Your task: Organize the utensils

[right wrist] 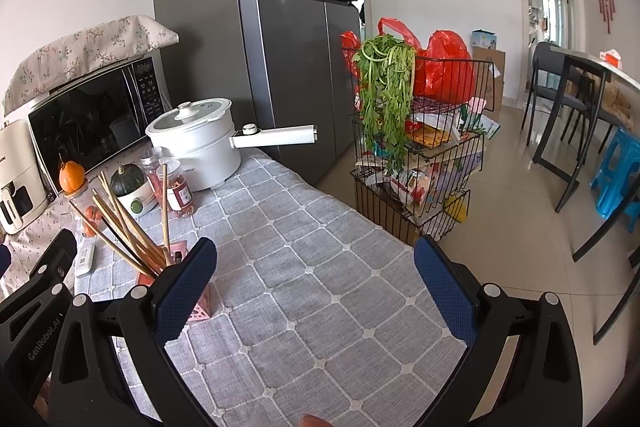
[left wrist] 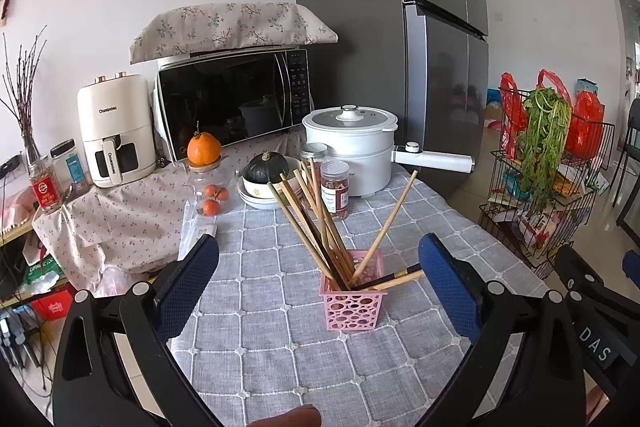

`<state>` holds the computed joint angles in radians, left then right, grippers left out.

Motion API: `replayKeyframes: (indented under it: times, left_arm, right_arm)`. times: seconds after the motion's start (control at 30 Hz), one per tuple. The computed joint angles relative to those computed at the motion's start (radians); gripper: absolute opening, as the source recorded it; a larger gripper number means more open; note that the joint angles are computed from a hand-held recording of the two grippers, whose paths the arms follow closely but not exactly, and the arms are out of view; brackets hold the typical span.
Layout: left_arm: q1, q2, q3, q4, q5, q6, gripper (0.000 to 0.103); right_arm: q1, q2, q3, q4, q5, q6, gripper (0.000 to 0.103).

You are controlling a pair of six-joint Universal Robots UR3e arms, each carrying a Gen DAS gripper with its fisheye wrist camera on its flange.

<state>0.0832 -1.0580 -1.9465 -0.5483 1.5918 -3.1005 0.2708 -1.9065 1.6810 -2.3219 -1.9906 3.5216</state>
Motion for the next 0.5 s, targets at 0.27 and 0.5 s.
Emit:
replayKeyframes:
  times: [0.27, 0.5]
  left_arm:
    - [0.012, 0.005, 0.013, -0.034, -0.020, 0.009, 0.096]
    - [-0.005, -0.047, 0.030, 0.017, -0.023, 0.016, 0.094]
  right_arm:
    - [-0.015, 0.001, -0.006, 0.020, 0.025, -0.001, 0.096]
    - [-0.019, 0.002, -0.001, 0.024, 0.032, 0.000, 0.096]
